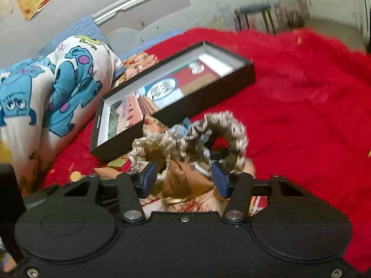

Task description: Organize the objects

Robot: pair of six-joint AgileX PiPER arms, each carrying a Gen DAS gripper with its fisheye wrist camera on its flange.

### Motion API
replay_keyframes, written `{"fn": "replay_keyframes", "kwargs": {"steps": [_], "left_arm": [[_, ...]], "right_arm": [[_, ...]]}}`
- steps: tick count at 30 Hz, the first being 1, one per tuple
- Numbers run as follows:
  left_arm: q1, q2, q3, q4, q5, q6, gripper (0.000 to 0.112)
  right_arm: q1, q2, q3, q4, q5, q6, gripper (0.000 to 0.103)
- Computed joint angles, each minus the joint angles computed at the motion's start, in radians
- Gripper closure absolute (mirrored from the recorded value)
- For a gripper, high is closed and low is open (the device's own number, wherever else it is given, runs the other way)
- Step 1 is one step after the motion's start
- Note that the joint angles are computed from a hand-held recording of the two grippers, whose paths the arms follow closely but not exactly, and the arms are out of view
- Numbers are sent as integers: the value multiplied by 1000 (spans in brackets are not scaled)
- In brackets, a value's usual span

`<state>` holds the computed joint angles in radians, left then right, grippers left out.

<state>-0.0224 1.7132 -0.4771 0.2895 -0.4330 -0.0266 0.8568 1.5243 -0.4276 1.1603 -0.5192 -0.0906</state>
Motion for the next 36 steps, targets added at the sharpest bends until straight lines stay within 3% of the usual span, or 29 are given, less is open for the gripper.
{"fn": "replay_keyframes", "kwargs": {"steps": [3, 7, 11, 18, 24, 29, 34, 36], "left_arm": [[-5, 0, 4, -17, 2, 2, 36], [21, 3, -2, 96, 5, -115, 52], [28, 5, -4, 152, 0, -168, 58], [19, 6, -20, 154, 38, -237, 56], [20, 10, -5, 169, 15, -215, 52], [3, 2, -21, 168, 66, -245, 49], [26, 11, -6, 220, 21, -281, 49], [13, 10, 2, 172, 16, -237, 52]], "right_arm": [[-26, 21, 7, -114, 25, 106, 54], [-43, 59, -24, -113, 43, 88, 54], [-55, 85, -40, -107, 48, 85, 54], [-76, 115, -63, -105, 70, 65, 53], [-67, 128, -74, -53, 73, 14, 53], [-55, 139, -73, -57, 48, 32, 52], [-52, 141, -76, -39, 48, 12, 53], [-50, 145, -76, -45, 43, 23, 53]]}}
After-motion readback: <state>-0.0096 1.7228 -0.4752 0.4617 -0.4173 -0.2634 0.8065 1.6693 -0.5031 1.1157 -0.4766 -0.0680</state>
